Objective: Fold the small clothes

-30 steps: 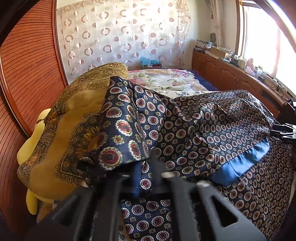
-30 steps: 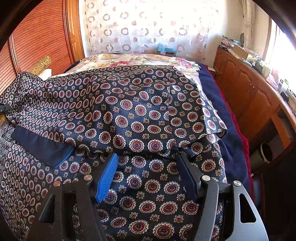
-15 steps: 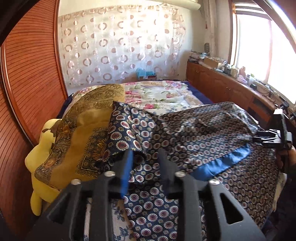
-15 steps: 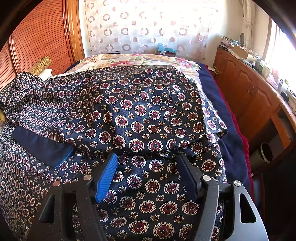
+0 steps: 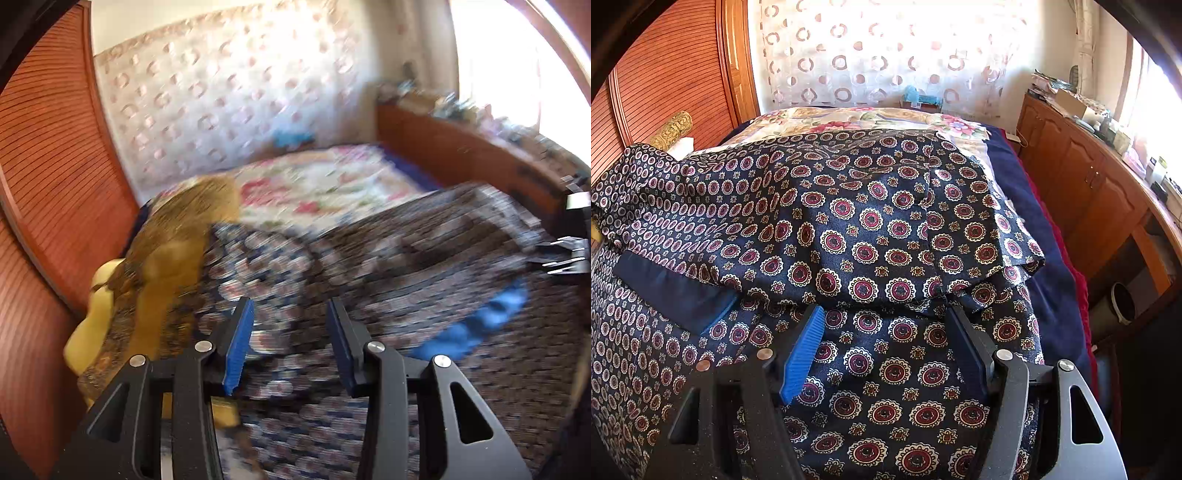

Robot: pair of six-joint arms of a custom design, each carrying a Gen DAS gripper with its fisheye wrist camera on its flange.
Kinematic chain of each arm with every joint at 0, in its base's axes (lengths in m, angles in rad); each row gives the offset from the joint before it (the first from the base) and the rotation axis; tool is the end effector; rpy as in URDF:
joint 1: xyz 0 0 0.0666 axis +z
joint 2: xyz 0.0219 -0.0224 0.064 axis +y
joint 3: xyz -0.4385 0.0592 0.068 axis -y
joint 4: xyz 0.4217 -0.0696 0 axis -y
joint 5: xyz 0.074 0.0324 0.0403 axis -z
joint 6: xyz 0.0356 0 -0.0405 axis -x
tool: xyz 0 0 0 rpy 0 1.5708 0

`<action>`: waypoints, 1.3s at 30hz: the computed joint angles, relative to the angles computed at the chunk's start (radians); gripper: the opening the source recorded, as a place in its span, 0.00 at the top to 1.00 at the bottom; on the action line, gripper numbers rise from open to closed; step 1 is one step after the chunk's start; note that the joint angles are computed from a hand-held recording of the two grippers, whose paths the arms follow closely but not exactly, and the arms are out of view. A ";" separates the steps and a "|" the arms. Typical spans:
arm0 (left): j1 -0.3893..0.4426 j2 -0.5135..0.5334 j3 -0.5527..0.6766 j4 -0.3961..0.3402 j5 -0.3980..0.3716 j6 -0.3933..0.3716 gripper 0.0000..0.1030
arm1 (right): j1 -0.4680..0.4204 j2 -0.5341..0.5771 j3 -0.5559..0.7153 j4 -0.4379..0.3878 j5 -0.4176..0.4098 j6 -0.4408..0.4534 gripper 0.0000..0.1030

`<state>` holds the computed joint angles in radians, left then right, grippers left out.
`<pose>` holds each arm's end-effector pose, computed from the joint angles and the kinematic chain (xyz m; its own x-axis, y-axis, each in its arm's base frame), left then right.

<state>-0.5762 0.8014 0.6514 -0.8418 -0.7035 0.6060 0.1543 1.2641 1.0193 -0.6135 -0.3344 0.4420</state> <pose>0.2118 -0.1106 0.3451 -0.6445 -0.0992 -0.7582 -0.3022 0.9439 0.1334 0.4268 0.0778 0.3854 -0.5231 -0.4903 -0.6971 -0.6427 0.7641 -0.0551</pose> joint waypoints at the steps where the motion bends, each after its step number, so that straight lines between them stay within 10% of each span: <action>1: 0.032 0.004 -0.007 0.009 0.021 -0.015 0.59 | 0.000 0.000 0.001 -0.001 0.000 0.000 0.33; 18: 0.203 0.092 -0.046 0.091 0.059 -0.105 0.59 | 0.002 -0.001 -0.001 0.000 0.004 -0.002 0.32; 22: 0.202 0.086 -0.054 0.082 -0.009 -0.111 0.91 | 0.002 -0.002 0.000 -0.001 0.004 -0.002 0.32; 27: 0.225 -0.092 -0.086 0.119 0.086 -0.112 0.95 | 0.002 0.000 0.002 -0.002 0.004 -0.002 0.32; 39: -0.010 -0.126 -0.021 0.114 0.010 -0.063 0.96 | -0.070 -0.024 0.019 -0.011 -0.137 -0.033 0.32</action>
